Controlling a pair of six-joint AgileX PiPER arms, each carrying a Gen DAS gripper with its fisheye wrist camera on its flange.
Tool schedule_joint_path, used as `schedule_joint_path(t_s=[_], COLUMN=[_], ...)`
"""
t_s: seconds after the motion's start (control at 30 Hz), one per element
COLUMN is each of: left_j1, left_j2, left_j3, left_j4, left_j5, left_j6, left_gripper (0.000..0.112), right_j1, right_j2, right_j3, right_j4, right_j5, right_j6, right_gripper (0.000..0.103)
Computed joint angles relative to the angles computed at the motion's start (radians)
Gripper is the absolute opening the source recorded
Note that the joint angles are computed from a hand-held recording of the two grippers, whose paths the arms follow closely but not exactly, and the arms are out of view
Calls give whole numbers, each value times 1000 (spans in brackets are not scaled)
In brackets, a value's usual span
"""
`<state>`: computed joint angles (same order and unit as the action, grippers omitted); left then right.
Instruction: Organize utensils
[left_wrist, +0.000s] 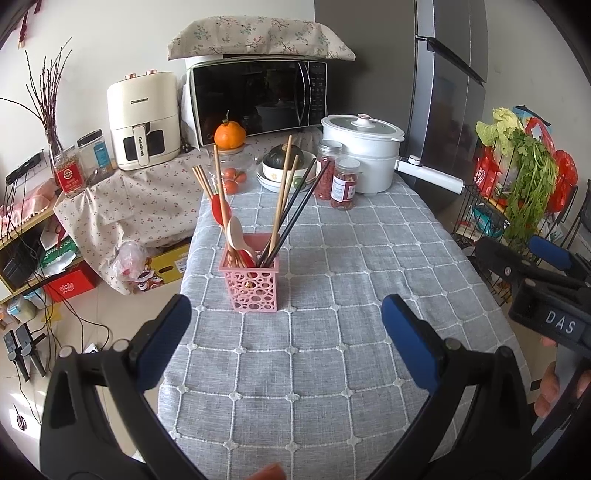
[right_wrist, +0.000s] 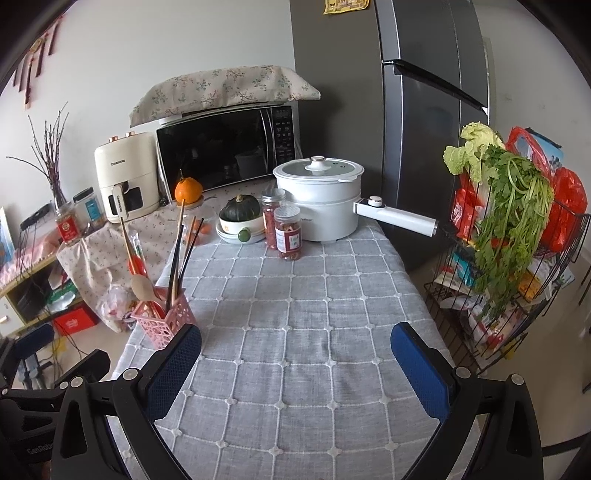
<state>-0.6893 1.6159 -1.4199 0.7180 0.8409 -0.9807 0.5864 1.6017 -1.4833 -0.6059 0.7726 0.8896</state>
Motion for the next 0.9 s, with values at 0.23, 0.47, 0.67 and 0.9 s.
schedule_joint_path(t_s=[0.23, 0.47, 0.67, 0.9], left_j1=[-2, -5, 1, 2], left_j2=[5, 8, 5, 3], left_j3=[-6, -11, -4, -1], left_j4=[-6, -7, -21, -24], left_j5=[2, 11, 0, -7], left_j6=[5, 4, 15, 11], left_gripper=[102, 102, 102, 102], right_j1=[-3, -6, -9, -12], right_j2=[-5, -4, 2, 2], right_j3=[5, 6, 3, 3], right_j4=[0, 14, 28, 31], right_j5=[-2, -6, -7, -8], right_j6=[5, -9, -23, -27], right_gripper=[103, 103, 103, 103])
